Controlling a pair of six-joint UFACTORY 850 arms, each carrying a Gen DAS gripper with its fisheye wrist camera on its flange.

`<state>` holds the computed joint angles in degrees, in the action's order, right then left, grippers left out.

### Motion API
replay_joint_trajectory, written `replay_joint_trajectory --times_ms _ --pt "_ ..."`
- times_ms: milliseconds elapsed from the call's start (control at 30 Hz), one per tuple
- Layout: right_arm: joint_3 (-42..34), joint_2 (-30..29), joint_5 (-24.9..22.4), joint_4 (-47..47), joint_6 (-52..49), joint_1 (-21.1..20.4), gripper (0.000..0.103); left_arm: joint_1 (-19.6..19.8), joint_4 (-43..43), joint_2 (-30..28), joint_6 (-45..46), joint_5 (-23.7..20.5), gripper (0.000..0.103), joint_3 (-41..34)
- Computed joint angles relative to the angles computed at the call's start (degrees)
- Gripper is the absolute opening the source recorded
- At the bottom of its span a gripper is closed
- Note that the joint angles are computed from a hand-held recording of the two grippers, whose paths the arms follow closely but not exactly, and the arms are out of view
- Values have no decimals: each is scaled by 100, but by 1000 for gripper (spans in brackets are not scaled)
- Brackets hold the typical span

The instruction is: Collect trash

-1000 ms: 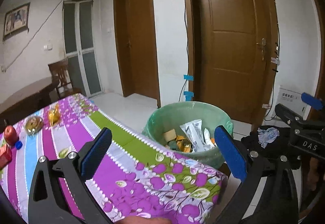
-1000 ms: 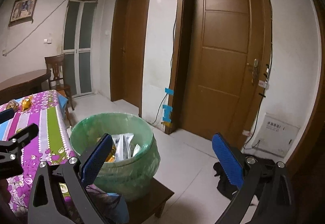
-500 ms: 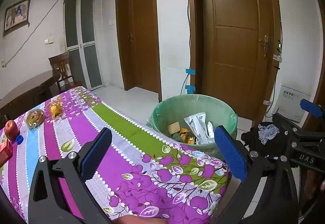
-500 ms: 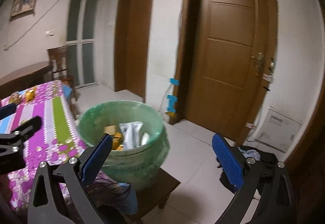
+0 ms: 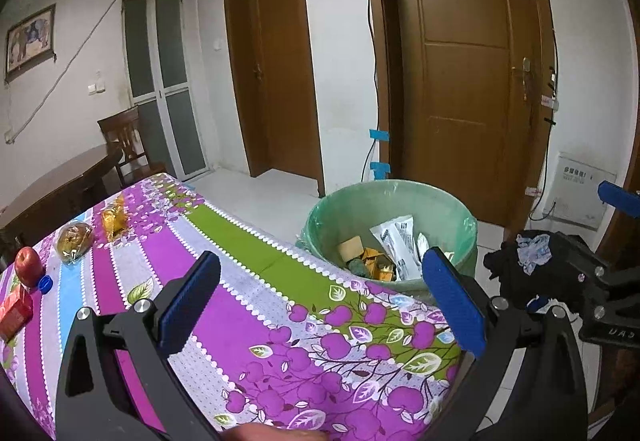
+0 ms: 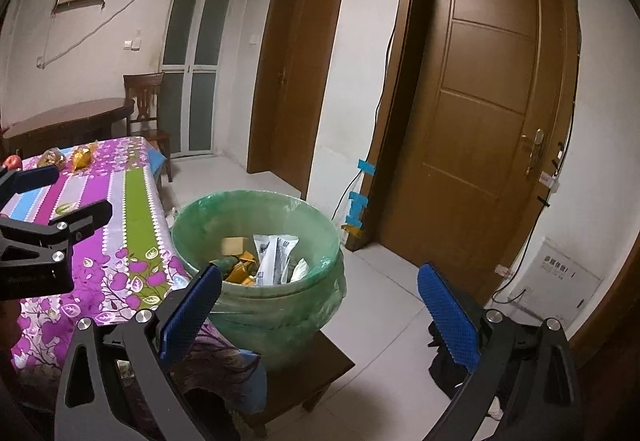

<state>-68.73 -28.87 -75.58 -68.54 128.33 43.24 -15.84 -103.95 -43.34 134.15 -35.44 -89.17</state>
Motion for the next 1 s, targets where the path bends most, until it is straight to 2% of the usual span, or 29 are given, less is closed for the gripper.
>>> replay_joint_trajectory --times_ms 200,267,400,533,733,833,1000 --pt "-78 -61 -4 -24 -96 -1 98 54 955 -247 -1017 -125 97 -480" --pt "-73 -50 32 -26 -67 -10 98 76 1368 -327 -1323 -292 97 -629" --pt "-76 -44 54 -25 -25 -18 98 111 1477 -361 -1225 -639 97 -630" --pt "-71 -39 18 -7 -15 -26 98 120 1202 -262 -681 -860 97 -394" --pt "-24 -5 26 -12 81 -24 98 102 882 -235 -448 -651 97 -336" --pt "-32 -12 22 -25 65 -20 98 46 323 -154 121 -249 97 -217" --pt "-88 -34 94 -53 -29 -60 98 104 615 -207 -220 -356 97 -348"
